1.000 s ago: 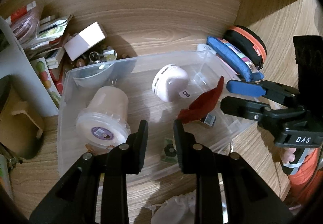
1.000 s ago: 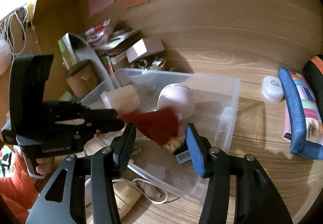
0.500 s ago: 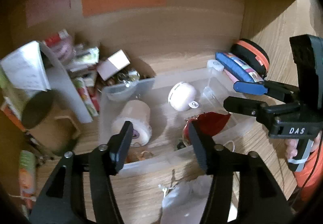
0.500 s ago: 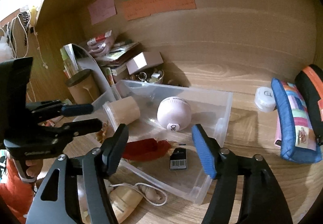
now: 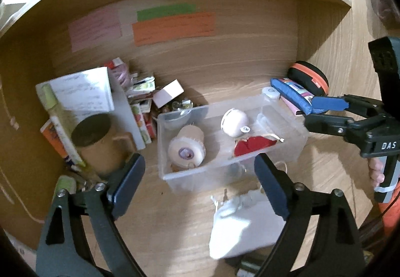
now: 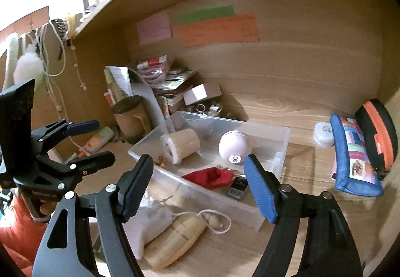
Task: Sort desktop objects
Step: 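Open both grippers to drop the tile and keys into the bin, then grasp the green spray bottle with the left gripper while the right gripper grasps the white cloth bag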
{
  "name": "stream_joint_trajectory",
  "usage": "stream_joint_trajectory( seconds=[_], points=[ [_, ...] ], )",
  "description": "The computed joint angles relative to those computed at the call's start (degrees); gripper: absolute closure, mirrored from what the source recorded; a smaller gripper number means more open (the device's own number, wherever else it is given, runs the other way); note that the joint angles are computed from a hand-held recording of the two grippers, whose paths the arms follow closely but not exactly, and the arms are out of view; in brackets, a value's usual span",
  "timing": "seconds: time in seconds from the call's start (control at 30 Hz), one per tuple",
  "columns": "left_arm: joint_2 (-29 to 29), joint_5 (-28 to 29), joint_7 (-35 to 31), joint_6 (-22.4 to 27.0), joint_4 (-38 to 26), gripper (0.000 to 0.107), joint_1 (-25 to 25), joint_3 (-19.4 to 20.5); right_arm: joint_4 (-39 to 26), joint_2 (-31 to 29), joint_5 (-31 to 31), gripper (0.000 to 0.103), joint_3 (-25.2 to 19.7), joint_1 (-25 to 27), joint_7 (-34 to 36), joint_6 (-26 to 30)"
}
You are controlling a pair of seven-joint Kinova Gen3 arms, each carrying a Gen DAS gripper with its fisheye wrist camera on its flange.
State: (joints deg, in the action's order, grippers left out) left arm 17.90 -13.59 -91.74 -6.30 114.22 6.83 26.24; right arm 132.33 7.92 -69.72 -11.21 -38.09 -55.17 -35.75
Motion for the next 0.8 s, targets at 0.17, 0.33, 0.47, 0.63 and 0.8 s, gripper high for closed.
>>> stream_joint_trajectory(
  seconds=[0.17,0.33,0.47,0.63,0.8],
  points=[
    [-1.46,0.50,1.19,-0.54,3.44,0.016,-0.05,-1.18,1.18,-0.57,-3.37,0.023,-1.86,-2.45,0.56,-2.77],
    [-2.13,-1.08,3.16,-1.02,7.32,0.016,-3.06,1.42,1.71,0.01,-5.53,0.023,-2.81,-3.77,0.70,-2.89],
    [-2.13,-3.41,5.56,-1.71,10.30,0.016,-5.50,4.03,2.33,0.50,-6.00,0.023,-3.03,-4.45,-0.72,-2.44],
    [-1.18,-7.14,9.25,-1.80,12.50,0.016,-9.74,9.34,3.06,1.23,-5.12,0.023,-2.78,-5.01,-3.61,-0.93],
    [1.04,-8.25,10.13,-1.17,12.89,0.016,-8.79,10.11,3.12,2.28,-5.81,0.023,-2.43,-6.21,-3.74,-0.31]
  ],
)
